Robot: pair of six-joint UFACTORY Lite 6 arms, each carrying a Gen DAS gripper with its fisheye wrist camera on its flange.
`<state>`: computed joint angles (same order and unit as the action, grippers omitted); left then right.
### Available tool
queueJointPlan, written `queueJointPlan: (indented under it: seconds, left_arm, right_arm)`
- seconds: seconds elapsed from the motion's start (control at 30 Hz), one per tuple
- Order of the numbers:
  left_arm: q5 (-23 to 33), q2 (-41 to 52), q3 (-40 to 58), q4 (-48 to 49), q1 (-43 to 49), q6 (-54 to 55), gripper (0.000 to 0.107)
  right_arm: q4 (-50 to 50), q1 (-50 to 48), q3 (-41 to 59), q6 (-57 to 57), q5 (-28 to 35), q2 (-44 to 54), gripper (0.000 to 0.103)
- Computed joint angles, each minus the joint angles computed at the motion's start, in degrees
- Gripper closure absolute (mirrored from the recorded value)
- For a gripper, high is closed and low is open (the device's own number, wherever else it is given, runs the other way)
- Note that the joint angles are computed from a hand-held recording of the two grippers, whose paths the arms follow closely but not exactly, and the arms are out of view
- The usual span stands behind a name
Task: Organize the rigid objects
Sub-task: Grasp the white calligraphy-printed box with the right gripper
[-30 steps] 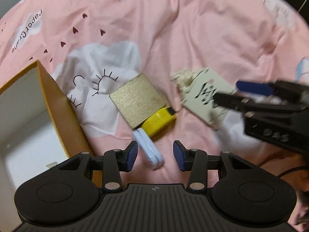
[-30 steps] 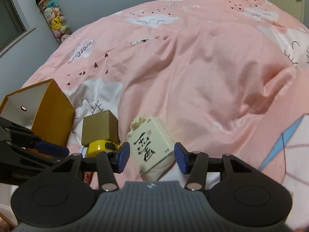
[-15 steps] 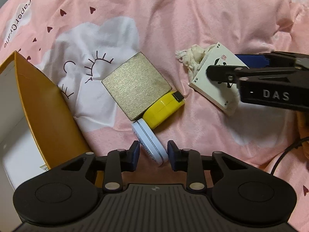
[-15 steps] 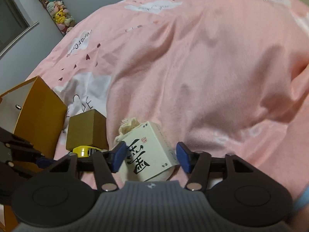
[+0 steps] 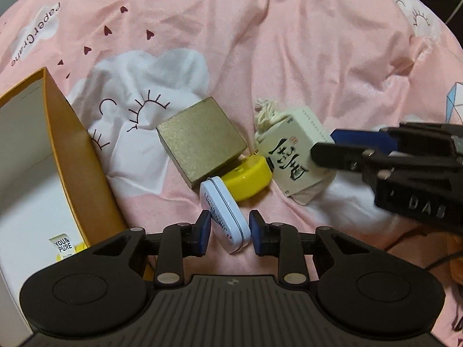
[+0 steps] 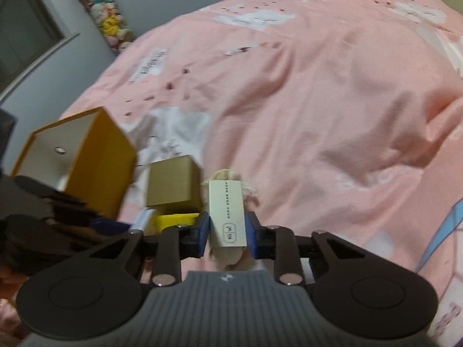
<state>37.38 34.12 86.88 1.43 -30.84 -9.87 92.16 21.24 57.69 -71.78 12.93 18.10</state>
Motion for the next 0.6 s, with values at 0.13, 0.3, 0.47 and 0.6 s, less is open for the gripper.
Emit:
queueJointPlan:
  seconds: [0.13,0.3,0.47,0.6]
  left_arm:
    - [0.44,1.15,1.72,0.68,-0.35,-1.46,0.076]
    - [1.06,3.41,3.68,3.64,-1.19,-3.95,0.076]
    - [-0.84,2.79,2.15,5.23,-1.66,-5.13,0.079]
    - [-5.10,-1.76,-3.17,5.65,-1.09,-5.94,0.084]
  right_arm:
    - [3.58,-1.18,3.71,-2.54,4.30,5.41,0.074]
    - [0.86,0.33,8.96,1.18,1.27,10.72,0.074]
    - [4.86,-0.02,8.49,-2.28,2.03,11.03,0.076]
    - [5.59,-0.21,5.45,-2.76,2.02,8.10,0.076]
